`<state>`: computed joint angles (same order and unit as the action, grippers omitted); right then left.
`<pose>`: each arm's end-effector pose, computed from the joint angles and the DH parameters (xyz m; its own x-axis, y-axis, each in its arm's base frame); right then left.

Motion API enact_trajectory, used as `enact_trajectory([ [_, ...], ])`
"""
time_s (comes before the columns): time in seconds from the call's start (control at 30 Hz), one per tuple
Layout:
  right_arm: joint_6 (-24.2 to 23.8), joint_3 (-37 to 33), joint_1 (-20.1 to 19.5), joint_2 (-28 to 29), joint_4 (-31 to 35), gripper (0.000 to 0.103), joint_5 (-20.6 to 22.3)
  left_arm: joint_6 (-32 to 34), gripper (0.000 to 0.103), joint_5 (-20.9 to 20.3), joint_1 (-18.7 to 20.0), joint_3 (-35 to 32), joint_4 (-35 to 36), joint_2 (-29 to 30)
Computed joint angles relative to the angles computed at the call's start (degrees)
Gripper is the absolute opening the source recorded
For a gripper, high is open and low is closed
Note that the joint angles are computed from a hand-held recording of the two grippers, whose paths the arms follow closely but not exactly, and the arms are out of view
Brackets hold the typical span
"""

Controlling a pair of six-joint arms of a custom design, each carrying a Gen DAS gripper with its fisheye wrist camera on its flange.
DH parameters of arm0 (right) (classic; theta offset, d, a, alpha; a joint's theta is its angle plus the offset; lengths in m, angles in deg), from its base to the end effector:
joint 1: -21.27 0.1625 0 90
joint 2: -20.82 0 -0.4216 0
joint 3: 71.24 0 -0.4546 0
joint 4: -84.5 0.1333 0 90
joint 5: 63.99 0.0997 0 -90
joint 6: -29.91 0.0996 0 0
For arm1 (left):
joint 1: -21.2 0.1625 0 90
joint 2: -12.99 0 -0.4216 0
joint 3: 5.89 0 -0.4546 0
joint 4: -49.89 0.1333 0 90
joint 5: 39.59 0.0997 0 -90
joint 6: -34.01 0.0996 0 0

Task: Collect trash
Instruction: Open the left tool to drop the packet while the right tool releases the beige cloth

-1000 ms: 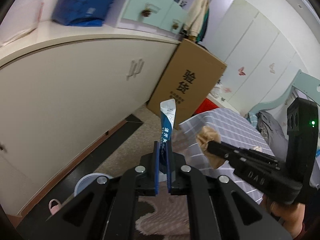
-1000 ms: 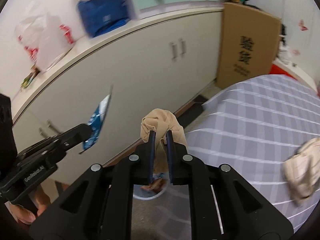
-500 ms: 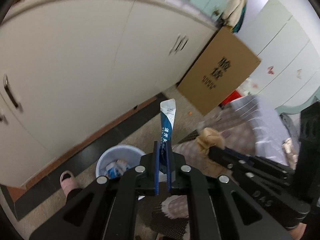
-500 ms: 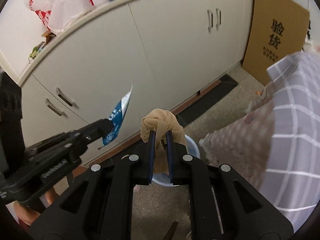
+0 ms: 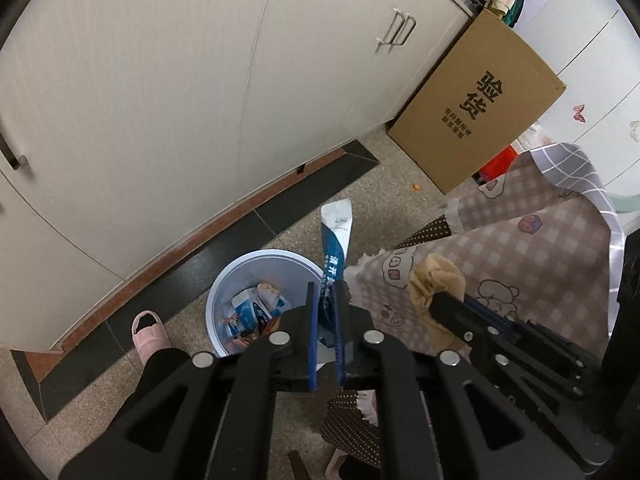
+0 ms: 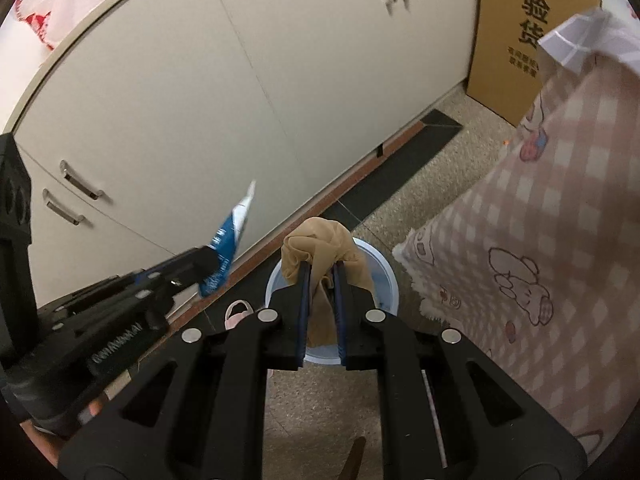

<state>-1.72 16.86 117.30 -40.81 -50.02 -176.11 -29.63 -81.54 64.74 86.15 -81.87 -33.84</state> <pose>0.1720 -0.7165 0.2740 -0.7425 -0.4799 0.4673 -0.5746 0.8149 -0.0761 -0.3676 -0.6354 0.0749 -0.8384 -0.3873 -0.3835 -0.0623 0.7671 -0.6385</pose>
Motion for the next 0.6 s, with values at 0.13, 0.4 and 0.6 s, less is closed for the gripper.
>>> enact_trajectory([
  [0.13, 0.4, -0.4, -0.4, 0.1, 0.6, 0.012, -0.1, -0.9, 0.05, 0.6, 0.1, -0.3, 0.3, 0.3],
  [0.4, 1.1, -1.1, -0.5, 0.0, 3.0, 0.012, 0.2, -1.9, 0.054, -0.5, 0.3, -0.3, 0.7, 0.2],
  [0.6, 0.8, -0.7, -0.6, -0.3, 3.3, 0.012, 0.4, -2.3, 0.055, -0.8, 0.1, -0.2, 1.2, -0.1],
])
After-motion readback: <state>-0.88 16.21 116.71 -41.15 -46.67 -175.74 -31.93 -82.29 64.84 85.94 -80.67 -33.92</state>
